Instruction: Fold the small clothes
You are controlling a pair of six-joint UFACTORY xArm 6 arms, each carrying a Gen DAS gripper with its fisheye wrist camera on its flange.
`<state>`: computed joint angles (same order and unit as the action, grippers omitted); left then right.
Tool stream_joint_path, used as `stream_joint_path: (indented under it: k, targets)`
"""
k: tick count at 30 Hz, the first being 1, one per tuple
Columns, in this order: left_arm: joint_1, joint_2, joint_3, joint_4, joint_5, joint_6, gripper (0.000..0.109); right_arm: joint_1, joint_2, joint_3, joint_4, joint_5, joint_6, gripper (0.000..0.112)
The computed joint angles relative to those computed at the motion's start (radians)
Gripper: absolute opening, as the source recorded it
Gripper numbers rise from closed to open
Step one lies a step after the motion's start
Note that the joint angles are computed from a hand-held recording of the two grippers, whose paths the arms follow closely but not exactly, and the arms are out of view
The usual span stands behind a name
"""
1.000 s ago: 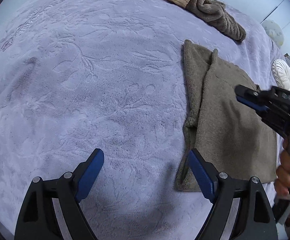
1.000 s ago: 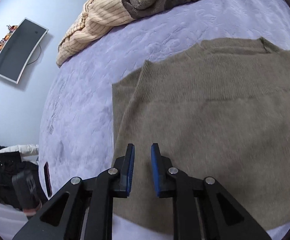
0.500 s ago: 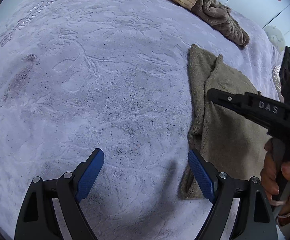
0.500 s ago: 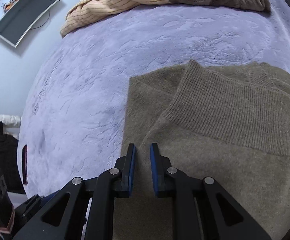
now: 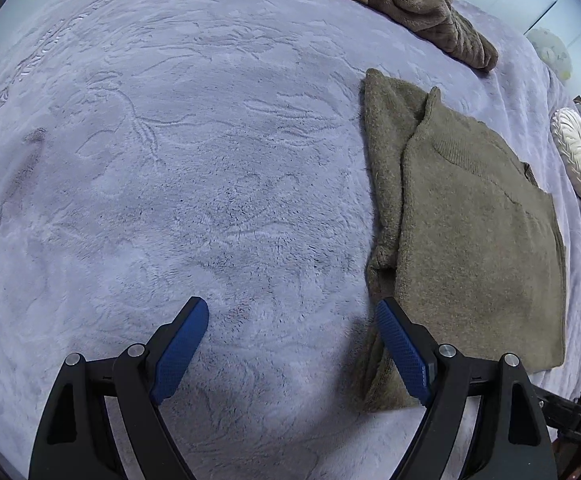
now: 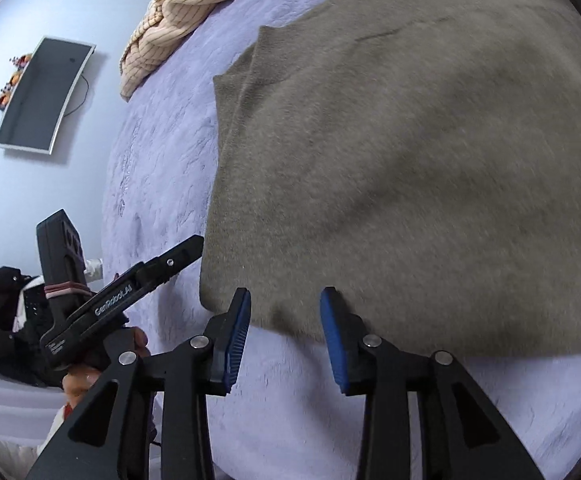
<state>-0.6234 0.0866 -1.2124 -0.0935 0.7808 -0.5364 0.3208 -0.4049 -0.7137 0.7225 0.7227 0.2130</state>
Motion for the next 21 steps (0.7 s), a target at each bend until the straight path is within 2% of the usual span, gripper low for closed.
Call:
stream_joint_path:
  k: [7,17,19,21]
  targets:
    - [-0.011,0.019,-0.031,0.031,0.03,-0.025,0.086,0.008,-0.114,0.123,0.076,-0.027,0.048,0.04]
    - [-0.024,0.058,-0.073,0.057,0.056,-0.052,0.087,0.018,-0.074,0.14,0.179,-0.091,0.027,0.04]
    - [-0.025,0.057,-0.07,0.059,0.046,-0.052,0.093,0.017,-0.065,0.137,0.192,-0.099,0.024,0.04]
    - [-0.027,0.054,-0.066,0.07,0.035,-0.064,0.094,0.019,-0.058,0.136,0.199,-0.106,0.02,0.046]
